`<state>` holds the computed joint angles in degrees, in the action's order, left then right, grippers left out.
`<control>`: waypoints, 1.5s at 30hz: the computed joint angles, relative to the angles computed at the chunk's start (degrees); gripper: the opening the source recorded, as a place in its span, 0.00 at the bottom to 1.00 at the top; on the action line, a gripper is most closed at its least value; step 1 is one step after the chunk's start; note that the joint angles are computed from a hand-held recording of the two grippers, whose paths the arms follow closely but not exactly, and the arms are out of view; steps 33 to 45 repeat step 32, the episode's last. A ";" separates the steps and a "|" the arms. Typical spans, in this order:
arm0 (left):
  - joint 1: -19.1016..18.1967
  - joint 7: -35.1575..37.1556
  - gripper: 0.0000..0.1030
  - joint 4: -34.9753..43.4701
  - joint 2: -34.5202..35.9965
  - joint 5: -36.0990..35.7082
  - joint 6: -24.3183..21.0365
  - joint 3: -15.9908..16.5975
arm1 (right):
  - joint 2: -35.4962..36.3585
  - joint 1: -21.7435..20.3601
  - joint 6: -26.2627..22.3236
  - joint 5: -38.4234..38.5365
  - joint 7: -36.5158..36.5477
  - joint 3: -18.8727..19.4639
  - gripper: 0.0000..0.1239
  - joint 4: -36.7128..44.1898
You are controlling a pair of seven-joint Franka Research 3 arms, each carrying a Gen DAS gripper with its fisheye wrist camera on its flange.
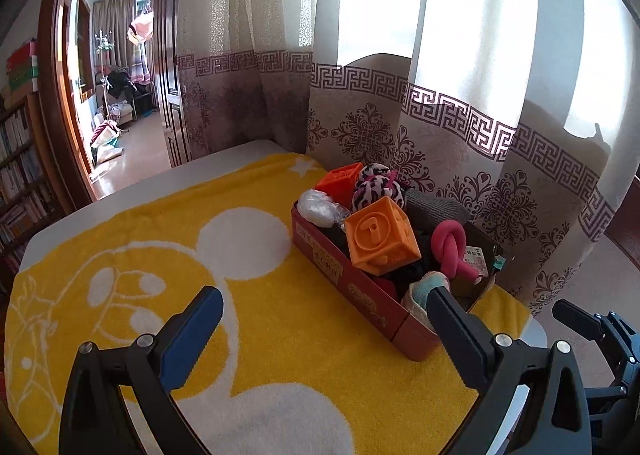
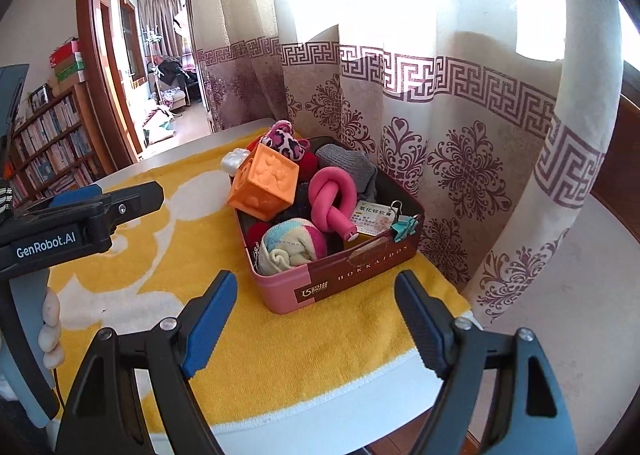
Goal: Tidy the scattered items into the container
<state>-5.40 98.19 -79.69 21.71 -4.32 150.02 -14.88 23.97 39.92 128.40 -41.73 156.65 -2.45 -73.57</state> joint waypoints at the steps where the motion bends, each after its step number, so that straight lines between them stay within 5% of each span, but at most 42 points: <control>1: -0.59 -0.48 1.00 -0.66 -0.45 1.22 0.70 0.50 | -0.22 0.09 -0.04 -0.19 0.19 -0.07 0.68 -0.29; 10: -1.48 1.72 1.00 -3.88 -2.47 3.62 3.48 -0.04 | -0.94 -0.24 0.05 -0.95 1.17 0.20 0.68 -1.49; 19: -2.07 0.99 1.00 -1.64 -0.87 4.04 -0.34 0.19 | -1.17 -0.34 -0.31 -1.40 1.82 0.23 0.68 -1.97; 45: -1.40 4.68 1.00 -2.10 -1.11 1.58 -1.20 -0.60 | -0.58 -0.43 -0.62 -1.03 1.50 0.47 0.67 -1.26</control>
